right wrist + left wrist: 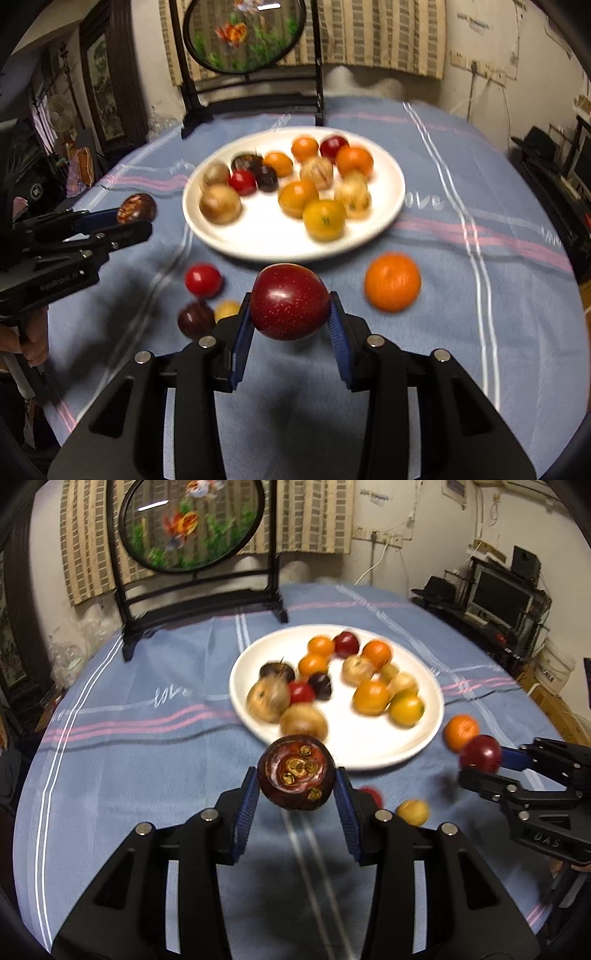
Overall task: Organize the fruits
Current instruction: 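Carry both fruits onto the white plate and open both tools, then withdraw both open tools back over the remaining fruits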
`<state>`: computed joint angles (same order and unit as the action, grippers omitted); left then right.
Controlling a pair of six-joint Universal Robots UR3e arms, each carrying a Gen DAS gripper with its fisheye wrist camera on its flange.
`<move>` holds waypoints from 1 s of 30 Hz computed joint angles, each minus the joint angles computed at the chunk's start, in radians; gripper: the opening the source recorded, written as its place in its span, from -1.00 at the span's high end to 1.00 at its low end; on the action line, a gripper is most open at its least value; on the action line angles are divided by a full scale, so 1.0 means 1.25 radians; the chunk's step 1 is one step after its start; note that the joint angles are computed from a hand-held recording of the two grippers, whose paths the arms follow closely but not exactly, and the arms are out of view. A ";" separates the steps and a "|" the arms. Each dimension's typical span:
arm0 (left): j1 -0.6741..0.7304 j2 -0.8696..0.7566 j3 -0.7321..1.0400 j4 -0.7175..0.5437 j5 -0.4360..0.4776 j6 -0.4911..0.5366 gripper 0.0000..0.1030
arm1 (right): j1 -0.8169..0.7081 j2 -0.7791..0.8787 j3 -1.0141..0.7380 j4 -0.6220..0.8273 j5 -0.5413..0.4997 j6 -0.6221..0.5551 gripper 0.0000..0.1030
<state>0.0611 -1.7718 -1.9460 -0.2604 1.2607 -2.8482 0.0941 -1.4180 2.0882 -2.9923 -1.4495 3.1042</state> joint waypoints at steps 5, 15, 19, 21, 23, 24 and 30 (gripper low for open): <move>-0.042 -0.073 0.149 -0.047 0.005 -0.022 0.18 | 0.002 0.063 -0.139 0.034 -0.004 -0.021 0.23; -0.109 -0.362 0.580 -0.204 0.091 -0.087 0.18 | 0.016 0.321 -0.507 0.176 -0.033 -0.030 0.23; -0.102 -0.445 0.700 -0.267 0.093 -0.115 0.18 | 0.012 0.397 -0.608 0.212 -0.034 -0.023 0.23; -0.104 -0.473 0.745 -0.298 0.097 -0.116 0.18 | 0.014 0.431 -0.654 0.228 -0.055 -0.016 0.23; -0.107 -0.488 0.763 -0.311 0.105 -0.116 0.18 | 0.013 0.445 -0.681 0.260 -0.063 -0.006 0.21; -0.108 -0.487 0.758 -0.306 0.109 -0.117 0.19 | 0.010 0.444 -0.675 0.254 -0.058 -0.001 0.19; -0.098 -0.451 0.689 -0.259 0.097 -0.136 0.09 | 0.013 0.395 -0.569 0.142 -0.081 0.015 -0.21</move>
